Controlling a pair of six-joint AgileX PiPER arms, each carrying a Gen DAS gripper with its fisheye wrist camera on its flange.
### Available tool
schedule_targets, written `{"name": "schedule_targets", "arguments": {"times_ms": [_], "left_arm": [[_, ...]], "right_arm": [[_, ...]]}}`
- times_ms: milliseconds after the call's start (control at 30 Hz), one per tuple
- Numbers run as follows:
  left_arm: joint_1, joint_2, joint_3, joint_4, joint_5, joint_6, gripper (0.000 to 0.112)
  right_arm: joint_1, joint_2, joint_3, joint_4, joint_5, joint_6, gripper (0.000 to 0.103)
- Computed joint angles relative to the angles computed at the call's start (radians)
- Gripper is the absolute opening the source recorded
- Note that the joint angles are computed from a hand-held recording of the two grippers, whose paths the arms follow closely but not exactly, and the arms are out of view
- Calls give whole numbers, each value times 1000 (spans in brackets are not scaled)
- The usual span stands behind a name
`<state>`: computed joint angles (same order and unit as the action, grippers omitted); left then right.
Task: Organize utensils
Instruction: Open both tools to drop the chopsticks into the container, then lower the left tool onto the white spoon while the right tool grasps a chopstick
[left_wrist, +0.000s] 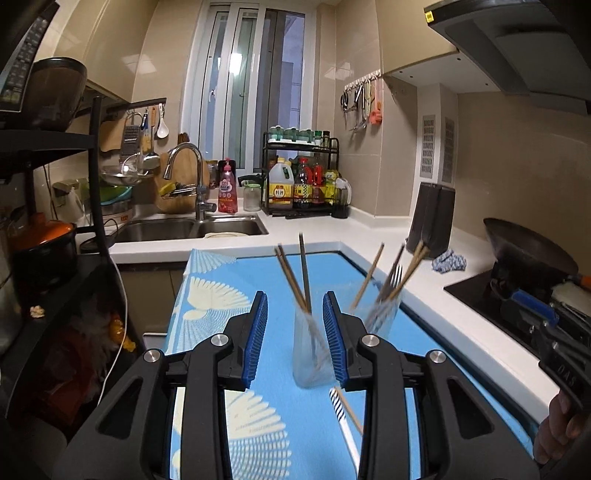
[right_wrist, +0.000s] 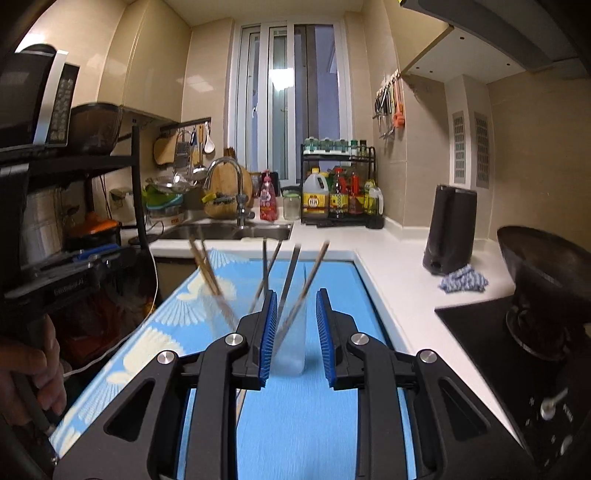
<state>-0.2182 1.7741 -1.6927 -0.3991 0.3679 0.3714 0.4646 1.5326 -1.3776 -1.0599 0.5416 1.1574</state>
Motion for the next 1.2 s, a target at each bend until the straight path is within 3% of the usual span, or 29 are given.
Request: {"name": "schedule_targets", "arguments": {"times_ms": [267, 500, 867, 1067, 1133, 1167, 1200], "left_arm": [[-1, -135, 326, -101, -77, 80, 32], [-22, -188, 483, -147, -128, 94, 31], [-58, -176, 541, -72, -170, 6, 31], [-46, -150, 533, -185, -138, 87, 31], [-48, -137, 530, -210, -128, 110, 31], [-48, -128, 527, -228, -120, 124, 31], [-49, -116, 521, -244, -108, 132, 31]], "right_arm": [[91, -64, 227, -72, 37, 169, 23], [136, -67, 331, -79, 39, 242, 23], [199, 54, 346, -48, -24, 282, 23], [196, 125, 311, 3, -32, 230, 22], [191, 131, 312, 13, -39, 222, 15], [186, 128, 317, 13, -43, 221, 6], [184, 122, 323, 2, -41, 234, 6]]}}
